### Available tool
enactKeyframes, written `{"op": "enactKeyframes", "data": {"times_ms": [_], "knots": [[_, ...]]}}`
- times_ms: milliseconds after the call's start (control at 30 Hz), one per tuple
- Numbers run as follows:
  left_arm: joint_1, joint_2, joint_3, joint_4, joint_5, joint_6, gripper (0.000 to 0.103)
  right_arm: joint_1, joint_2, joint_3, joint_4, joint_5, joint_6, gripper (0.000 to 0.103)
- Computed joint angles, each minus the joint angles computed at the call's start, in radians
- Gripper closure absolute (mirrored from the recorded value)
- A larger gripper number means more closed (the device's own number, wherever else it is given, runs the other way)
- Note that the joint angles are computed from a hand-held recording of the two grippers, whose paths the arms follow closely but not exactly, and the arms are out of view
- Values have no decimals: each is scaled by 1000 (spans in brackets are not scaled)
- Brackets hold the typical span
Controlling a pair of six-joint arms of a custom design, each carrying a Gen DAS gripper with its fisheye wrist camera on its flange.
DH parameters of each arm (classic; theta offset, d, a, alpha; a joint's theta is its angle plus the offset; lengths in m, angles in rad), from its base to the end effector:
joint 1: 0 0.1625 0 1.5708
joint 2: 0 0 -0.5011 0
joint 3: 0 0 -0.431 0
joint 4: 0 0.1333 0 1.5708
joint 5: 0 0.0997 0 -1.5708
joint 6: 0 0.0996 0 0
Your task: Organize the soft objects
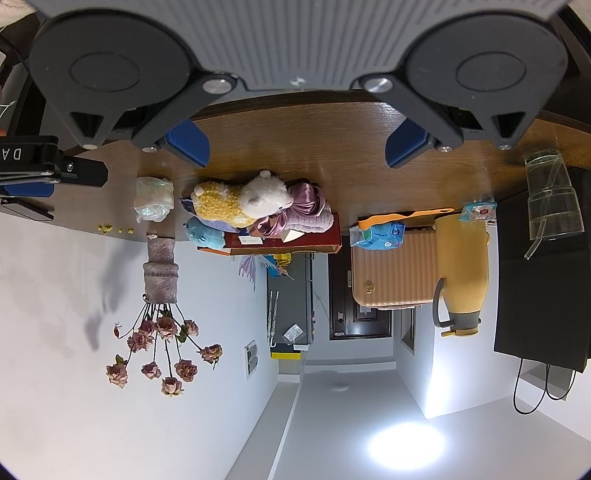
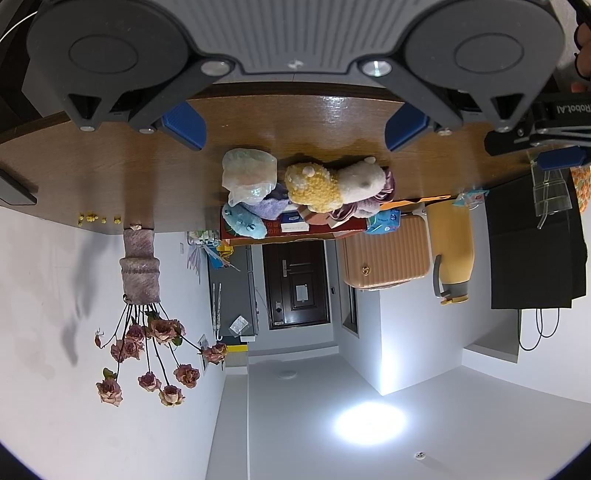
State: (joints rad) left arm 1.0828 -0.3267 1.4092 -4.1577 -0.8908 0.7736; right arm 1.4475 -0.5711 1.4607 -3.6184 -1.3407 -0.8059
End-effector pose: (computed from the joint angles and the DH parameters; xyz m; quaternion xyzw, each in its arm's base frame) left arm -0.1836 -0.7637 0.0370 0.2220 0.6903 -0.6029 0.3327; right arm 0.0538 -0.8348 0.1510 0.3375 -0.7625 0.5290 0.1577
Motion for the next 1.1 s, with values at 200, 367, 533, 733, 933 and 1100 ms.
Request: {"op": "enactKeyframes", "data": {"times_ms": [200, 367, 533, 733, 933, 1100], "knots": [[0, 0, -1, 2, 1, 0, 0, 0, 0, 0, 2, 0, 1, 0], [-1, 3, -2, -7, 0, 7, 0, -1, 1, -2, 0, -5, 14, 0], [-1, 4, -2, -8, 0, 8, 0, -2, 0, -1, 3, -2, 9, 0], [-2, 4, -3, -6, 7, 1, 0, -1, 0, -4, 4, -4, 14, 0], [0, 4, -5, -5, 4, 4, 0, -2, -2, 0, 1, -1, 13, 0], [3, 8, -19, -13, 5, -9, 0, -2, -2, -7, 10, 6, 8, 0]]}}
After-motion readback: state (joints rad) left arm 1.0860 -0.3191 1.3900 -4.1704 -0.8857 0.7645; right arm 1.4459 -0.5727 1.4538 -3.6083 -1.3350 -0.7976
